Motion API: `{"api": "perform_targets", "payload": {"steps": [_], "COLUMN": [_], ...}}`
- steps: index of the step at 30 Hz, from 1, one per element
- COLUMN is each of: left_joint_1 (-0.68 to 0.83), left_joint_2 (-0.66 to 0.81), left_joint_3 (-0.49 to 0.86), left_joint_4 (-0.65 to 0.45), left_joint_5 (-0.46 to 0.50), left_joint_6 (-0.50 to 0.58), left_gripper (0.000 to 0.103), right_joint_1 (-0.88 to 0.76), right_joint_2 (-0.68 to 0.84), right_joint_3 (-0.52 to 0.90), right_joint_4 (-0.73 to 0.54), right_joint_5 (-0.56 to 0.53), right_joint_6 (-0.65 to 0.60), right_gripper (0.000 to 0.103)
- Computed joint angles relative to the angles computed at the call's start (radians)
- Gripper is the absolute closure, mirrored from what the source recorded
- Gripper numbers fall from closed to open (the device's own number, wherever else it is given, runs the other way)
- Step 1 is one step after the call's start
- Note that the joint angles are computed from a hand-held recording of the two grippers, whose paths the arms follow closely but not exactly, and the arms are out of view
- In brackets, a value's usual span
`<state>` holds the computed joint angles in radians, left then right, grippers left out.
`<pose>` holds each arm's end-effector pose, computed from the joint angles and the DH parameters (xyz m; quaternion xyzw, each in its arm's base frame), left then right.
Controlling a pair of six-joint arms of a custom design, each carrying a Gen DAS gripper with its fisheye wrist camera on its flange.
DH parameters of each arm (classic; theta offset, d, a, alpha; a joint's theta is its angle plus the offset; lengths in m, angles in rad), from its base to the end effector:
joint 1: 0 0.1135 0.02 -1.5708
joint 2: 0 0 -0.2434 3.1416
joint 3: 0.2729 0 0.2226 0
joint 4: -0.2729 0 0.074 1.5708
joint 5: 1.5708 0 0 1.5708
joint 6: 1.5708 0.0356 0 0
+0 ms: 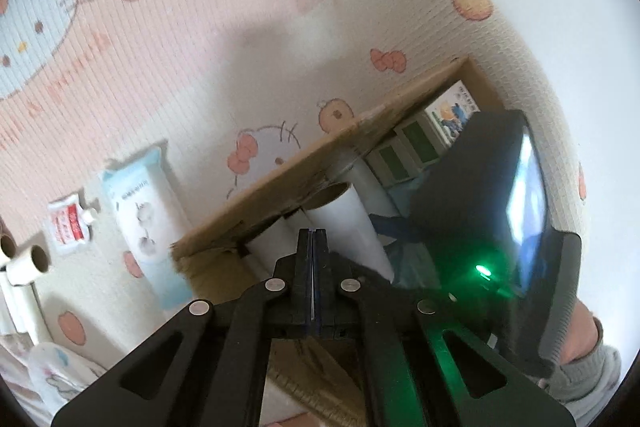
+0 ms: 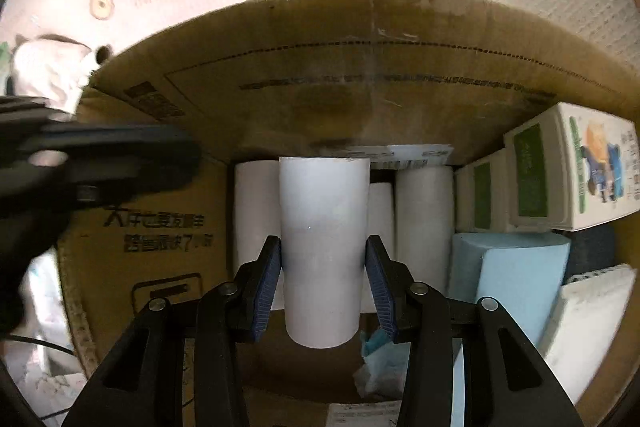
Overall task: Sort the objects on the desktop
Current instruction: 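Lower the tube into the box beside the paper rolls and open the right gripper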
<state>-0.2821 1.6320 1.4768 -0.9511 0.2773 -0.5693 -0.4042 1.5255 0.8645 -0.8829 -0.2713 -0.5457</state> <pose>0.2897 -0.0941 0.2858 -0.1064 0.9584 -0.2166 0.1521 0.2041 -0.0769 0.1642 -0.0718 0.9881 0.1142 0.0737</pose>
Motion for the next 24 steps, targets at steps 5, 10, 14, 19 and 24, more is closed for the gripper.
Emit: {"api": "perform_targets", "payload": {"steps": [5,10,14,19,24], "left_joint_1": [-0.01,-0.007,0.014,0.072,0.103], "left_joint_2": [-0.049,-0.069,-0.092,-0.151,-0.166], "left_joint_3": [-0.046,-0.096,-0.149,-0.22,-0.236], "left_joint_4": [0.063,0.134,0.169,0.2,0.198], "left_joint_5": [-0.006,0.042,0.064,0.107,0.15], "left_joint_6": [0.014,-0.011,-0.017,-0.021,-0.015], "left_gripper": [0.103,0.103,0.103,0.103,0.103], "right_joint_1": [-0.001,0.039,0.083,0.113,0.094], "right_joint_2": [0.046,0.054,0.074,0.104,0.131], "right_joint_3": [0.049,0.043,0.042,0.029,0.084], "right_joint_4": [-0.092,-0.052,0.004,0.046,0.04], "right_joint_5": [-0.026,0.027,0.078,0.086,0.149], "right_joint_6": [0.041,0.068,0.067,0.05,-0.166], "right_gripper": [0.063,0.063,0.063,0.063,0.062]}}
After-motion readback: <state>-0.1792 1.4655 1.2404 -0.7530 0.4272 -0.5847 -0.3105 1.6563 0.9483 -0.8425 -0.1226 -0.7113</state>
